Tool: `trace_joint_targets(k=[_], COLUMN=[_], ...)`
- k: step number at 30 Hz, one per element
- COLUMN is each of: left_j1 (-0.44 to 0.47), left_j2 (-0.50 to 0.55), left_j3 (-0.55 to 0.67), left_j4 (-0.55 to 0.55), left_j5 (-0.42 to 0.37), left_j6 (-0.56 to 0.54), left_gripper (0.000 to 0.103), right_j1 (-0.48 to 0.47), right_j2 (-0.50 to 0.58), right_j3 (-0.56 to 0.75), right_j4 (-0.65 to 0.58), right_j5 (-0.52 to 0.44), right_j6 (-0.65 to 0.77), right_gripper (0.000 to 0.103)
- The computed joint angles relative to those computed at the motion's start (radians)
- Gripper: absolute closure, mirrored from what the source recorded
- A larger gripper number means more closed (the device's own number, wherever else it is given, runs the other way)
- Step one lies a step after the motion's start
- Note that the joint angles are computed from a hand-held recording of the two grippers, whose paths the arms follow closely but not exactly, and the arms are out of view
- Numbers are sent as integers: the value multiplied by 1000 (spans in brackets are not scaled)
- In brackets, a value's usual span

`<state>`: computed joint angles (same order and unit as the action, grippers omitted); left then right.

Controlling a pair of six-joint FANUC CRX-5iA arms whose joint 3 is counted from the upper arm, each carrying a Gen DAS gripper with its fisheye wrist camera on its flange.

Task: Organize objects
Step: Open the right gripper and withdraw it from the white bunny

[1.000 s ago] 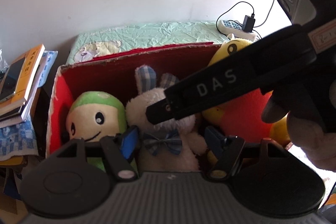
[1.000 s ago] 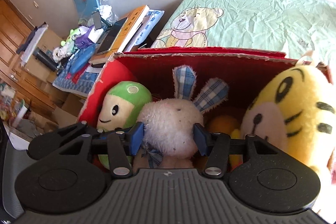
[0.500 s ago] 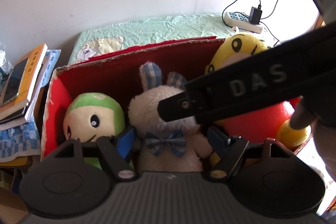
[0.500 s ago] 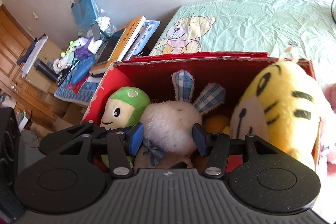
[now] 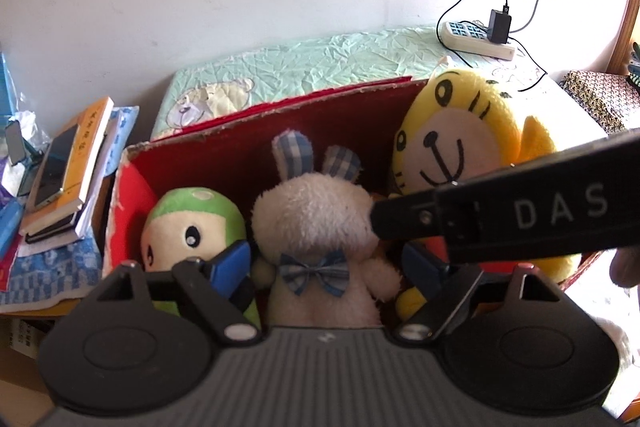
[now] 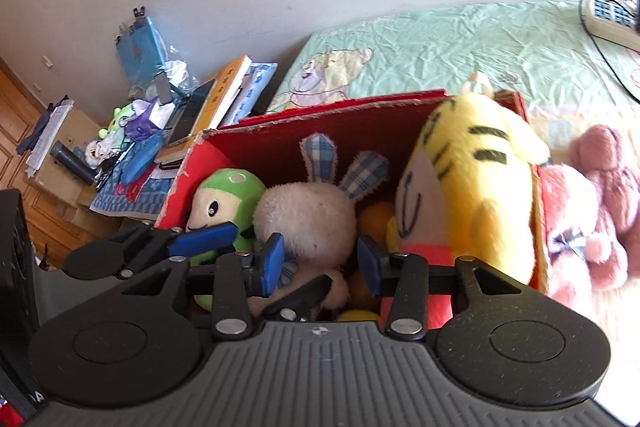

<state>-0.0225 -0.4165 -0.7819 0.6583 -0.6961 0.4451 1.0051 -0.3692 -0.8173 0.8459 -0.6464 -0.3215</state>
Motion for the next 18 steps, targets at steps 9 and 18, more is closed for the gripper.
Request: trace_joint_targets(k=[9, 18], left_j1=[5, 6], left_j2=[-57, -94], left_j3=[-3, 1], left_j4=[-66, -113], left_j5=[-9, -18], left_j6=[77, 123], left_gripper=[14, 11], right_j1=[73, 160], right_j2=[-38, -41], right_j3=[-27, -45], right_j4=[38, 121], right_j5=[-91, -211], right_j6=[-110, -199], right_gripper=[59, 58])
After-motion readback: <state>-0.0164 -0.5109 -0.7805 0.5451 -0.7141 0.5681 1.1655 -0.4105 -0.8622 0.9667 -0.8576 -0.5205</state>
